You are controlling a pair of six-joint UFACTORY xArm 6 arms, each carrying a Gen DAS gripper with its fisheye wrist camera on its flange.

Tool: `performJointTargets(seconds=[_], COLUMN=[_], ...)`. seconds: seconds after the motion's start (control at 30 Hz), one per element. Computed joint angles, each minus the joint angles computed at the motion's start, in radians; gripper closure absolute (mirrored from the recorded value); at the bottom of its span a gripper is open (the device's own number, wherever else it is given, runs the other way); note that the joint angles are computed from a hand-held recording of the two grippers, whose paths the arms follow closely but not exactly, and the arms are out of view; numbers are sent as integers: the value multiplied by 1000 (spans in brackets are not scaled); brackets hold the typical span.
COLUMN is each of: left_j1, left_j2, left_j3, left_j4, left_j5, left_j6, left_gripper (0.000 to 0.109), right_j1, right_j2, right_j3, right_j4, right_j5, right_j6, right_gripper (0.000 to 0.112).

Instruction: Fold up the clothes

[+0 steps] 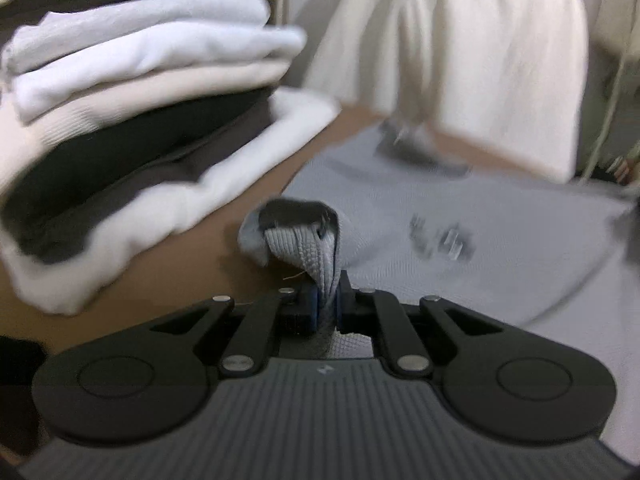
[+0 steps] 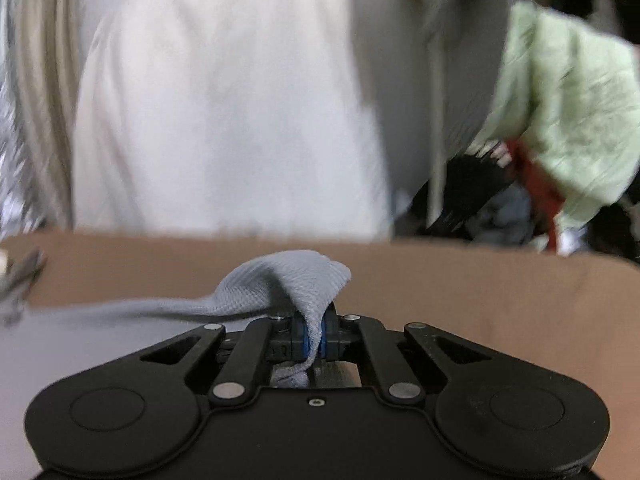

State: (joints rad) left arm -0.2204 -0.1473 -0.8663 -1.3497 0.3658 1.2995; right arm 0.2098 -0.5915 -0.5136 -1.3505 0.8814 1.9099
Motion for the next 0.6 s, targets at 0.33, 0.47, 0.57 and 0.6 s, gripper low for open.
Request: performJointTargets(seconds=[0.33, 0.47, 0.57, 0.6], left_j1=[-116, -84, -41, -31], left_j2=[53, -5, -57, -74], left_j3=[43, 77, 102, 109], left_j4=[300, 372, 439, 461], left_j5=[-99, -39, 25, 39], left_j6=[-219, -329, -412, -433], left_gripper=[72, 45, 39, 38], right_j1=[-7, -33, 44, 77], right_j2=[-2, -191, -232, -219], right_j3=[-60, 48, 67, 59], right_j4=[296, 434, 470, 479], right_j5=[397, 227, 98, 58], right_j6=[-167, -177, -190, -201], right_gripper=[55, 54, 54, 54])
